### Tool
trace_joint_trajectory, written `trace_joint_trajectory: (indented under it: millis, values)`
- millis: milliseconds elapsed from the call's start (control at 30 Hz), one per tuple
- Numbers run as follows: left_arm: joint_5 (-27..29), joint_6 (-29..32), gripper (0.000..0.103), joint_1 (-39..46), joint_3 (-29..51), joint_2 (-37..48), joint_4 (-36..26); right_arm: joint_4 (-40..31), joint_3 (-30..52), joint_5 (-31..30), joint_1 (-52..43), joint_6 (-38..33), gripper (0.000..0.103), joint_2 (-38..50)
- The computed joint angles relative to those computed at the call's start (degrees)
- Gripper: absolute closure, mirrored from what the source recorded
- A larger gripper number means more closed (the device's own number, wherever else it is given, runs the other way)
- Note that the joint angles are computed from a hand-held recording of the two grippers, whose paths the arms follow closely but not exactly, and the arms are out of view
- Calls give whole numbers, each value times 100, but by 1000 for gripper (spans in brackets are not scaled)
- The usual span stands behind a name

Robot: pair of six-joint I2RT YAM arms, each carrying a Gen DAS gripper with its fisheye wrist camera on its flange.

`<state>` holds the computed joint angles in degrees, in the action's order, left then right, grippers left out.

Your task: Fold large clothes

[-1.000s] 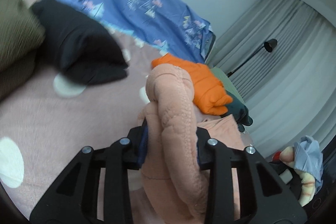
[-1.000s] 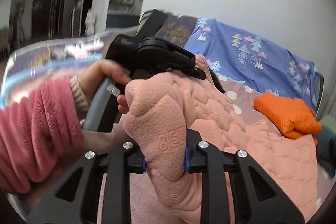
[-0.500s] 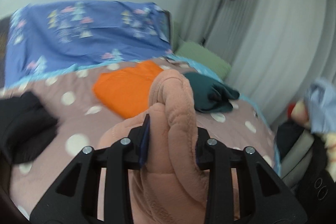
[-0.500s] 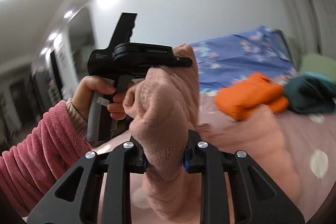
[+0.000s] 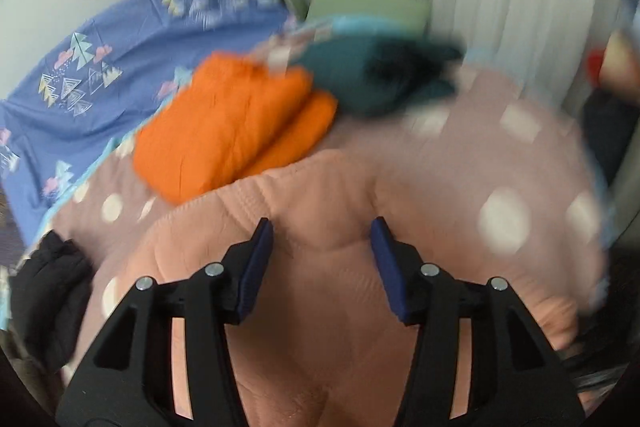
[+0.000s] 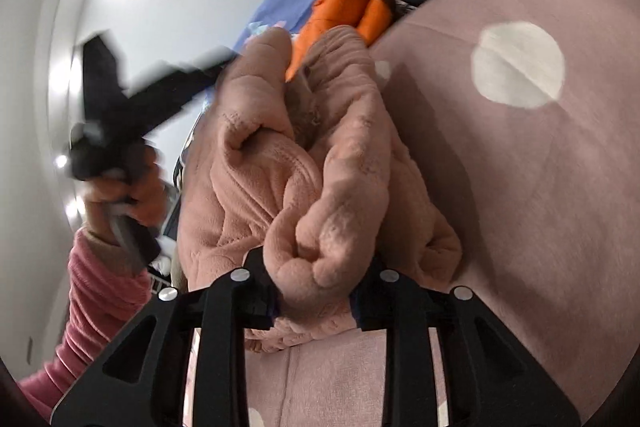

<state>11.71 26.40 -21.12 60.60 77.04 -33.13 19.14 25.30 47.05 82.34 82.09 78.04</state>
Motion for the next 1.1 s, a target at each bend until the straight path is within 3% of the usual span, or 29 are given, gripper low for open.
trace_joint_trajectory:
  millis: [67, 167, 233, 300, 333, 433, 467, 500, 567, 600, 667, 833, 1000, 1100]
  values:
    - [-174, -8, 51, 23, -405, 173, 537, -273, 27, -59, -41, 6, 66, -144]
    - [315, -131, 51, 303, -110, 444, 267, -1147, 105, 211, 228, 278, 59, -556]
    - [270, -77, 51, 305, -62, 517, 246, -2456, 658, 644, 552, 805, 53, -509]
    - [183, -88, 51, 242, -101, 489, 269, -4627, 1718, 1237, 893, 1520, 52, -211]
    - [137, -97, 51, 205, -80, 513, 279, -4972, 1956, 1370, 929, 1542, 52, -93]
    - [-45, -184, 51, 35, -22, 570, 249, -4554, 2215, 1590, 858, 199, 53, -77]
    - [-96, -191, 50, -1, -5, 580, 228, -4237, 2273, 1422, 719, -280, 63, 28]
    - [-165, -193, 50, -43, 8, 584, 210, -4299, 2432, 1125, 510, -335, 75, 260]
    - [-213, -169, 50, -63, -10, 571, 222, -4623, 2688, 465, 136, 52, 83, 715]
    - [-200, -155, 50, -70, -37, 570, 247, -4445, 2557, 161, -45, 161, 95, 827]
    - [-153, -153, 50, -92, -69, 653, 327, -3808, 2157, -30, -230, 67, 101, 986]
    - [-217, -335, 47, -188, 234, 1269, 348, -4388, 2523, 60, -181, 435, 101, 1278]
    - [-260, -325, 47, -170, -57, 976, 571, -4707, 2572, -94, -181, 292, 100, 881]
    - [-262, -339, 47, -151, -78, 913, 563, -5241, 2863, 150, -66, 336, 97, 615]
